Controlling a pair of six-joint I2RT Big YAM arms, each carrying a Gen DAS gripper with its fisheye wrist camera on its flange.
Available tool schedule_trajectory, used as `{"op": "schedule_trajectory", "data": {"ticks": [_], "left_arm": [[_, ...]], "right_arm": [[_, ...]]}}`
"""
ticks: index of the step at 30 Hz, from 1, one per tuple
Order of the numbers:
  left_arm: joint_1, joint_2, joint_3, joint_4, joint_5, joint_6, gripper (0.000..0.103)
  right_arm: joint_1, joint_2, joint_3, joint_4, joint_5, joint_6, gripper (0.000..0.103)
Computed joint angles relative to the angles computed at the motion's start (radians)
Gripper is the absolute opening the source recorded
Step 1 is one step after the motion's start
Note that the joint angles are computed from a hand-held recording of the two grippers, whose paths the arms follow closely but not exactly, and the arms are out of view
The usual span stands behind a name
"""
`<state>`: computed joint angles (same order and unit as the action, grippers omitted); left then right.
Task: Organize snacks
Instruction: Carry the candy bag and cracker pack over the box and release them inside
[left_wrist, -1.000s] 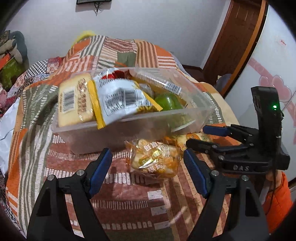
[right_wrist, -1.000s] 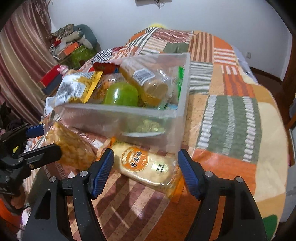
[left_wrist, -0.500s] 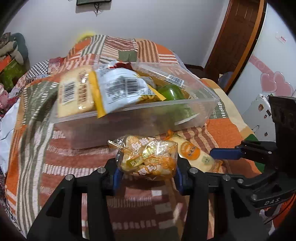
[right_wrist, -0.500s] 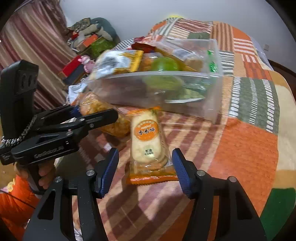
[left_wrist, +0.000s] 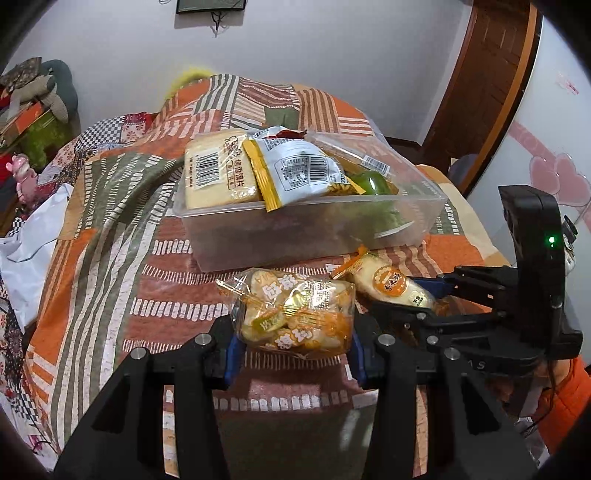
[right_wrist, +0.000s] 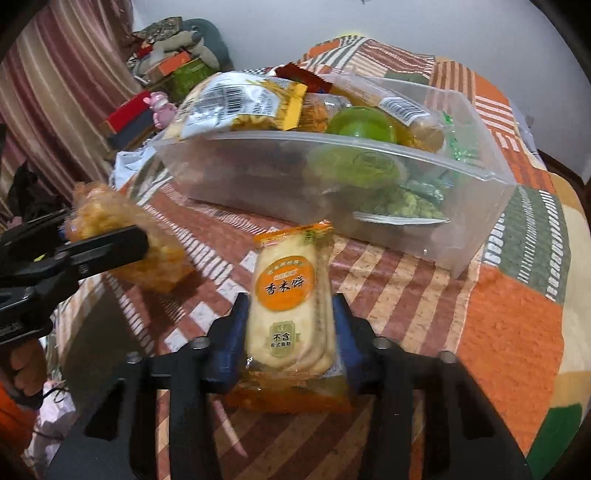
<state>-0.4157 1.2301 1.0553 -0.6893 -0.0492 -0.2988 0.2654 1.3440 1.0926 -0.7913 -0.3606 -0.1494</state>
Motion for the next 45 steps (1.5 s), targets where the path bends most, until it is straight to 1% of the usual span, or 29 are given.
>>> {"op": "schedule_trajectory", "data": {"ticks": [2, 5, 8, 15, 16, 21, 28, 33, 39, 42, 45], "left_arm": [[-0.002, -0.003, 0.000, 0.003, -0.001, -0.003, 0.045], [-0.005, -0.006, 0.004, 0.009, -0.002, -0.004, 0.045], [-0.010, -0.018, 0.006, 0.016, -0.008, -0.004, 0.045], [-0.017, -0.036, 0.032, 0.029, -0.022, -0.001, 0.045], [-0.017, -0.039, 0.037, 0.030, -0.024, 0.000, 0.045], [-0.014, -0.041, 0.063, 0.041, -0.035, 0.001, 0.045], [-0.010, -0.032, 0.108, 0.070, -0.057, 0.021, 0.045], [0.000, -0.010, 0.142, 0.094, -0.060, 0.039, 0.045], [0.025, 0.044, 0.187, 0.116, -0.057, 0.053, 0.045], [0.040, 0.083, 0.215, 0.112, -0.053, 0.046, 0.045], [0.052, 0.117, 0.242, 0.113, -0.051, 0.044, 0.045]], "right_arm": [[-0.009, -0.018, -0.010, 0.017, -0.009, 0.005, 0.035], [-0.004, -0.055, -0.027, 0.032, 0.010, -0.006, 0.035], [-0.012, -0.093, -0.042, 0.041, -0.001, -0.004, 0.035], [-0.052, -0.160, -0.046, 0.062, -0.062, 0.025, 0.035], [-0.043, -0.162, -0.042, 0.073, -0.057, 0.040, 0.035], [-0.051, -0.183, -0.030, 0.108, -0.062, 0.067, 0.035], [-0.062, -0.175, 0.001, 0.152, -0.062, 0.091, 0.035], [-0.073, -0.152, 0.026, 0.187, -0.066, 0.116, 0.035], [-0.079, -0.107, 0.056, 0.218, -0.066, 0.156, 0.035], [-0.079, -0.077, 0.079, 0.222, -0.082, 0.172, 0.035], [-0.073, -0.060, 0.091, 0.227, -0.078, 0.179, 0.035]]}}
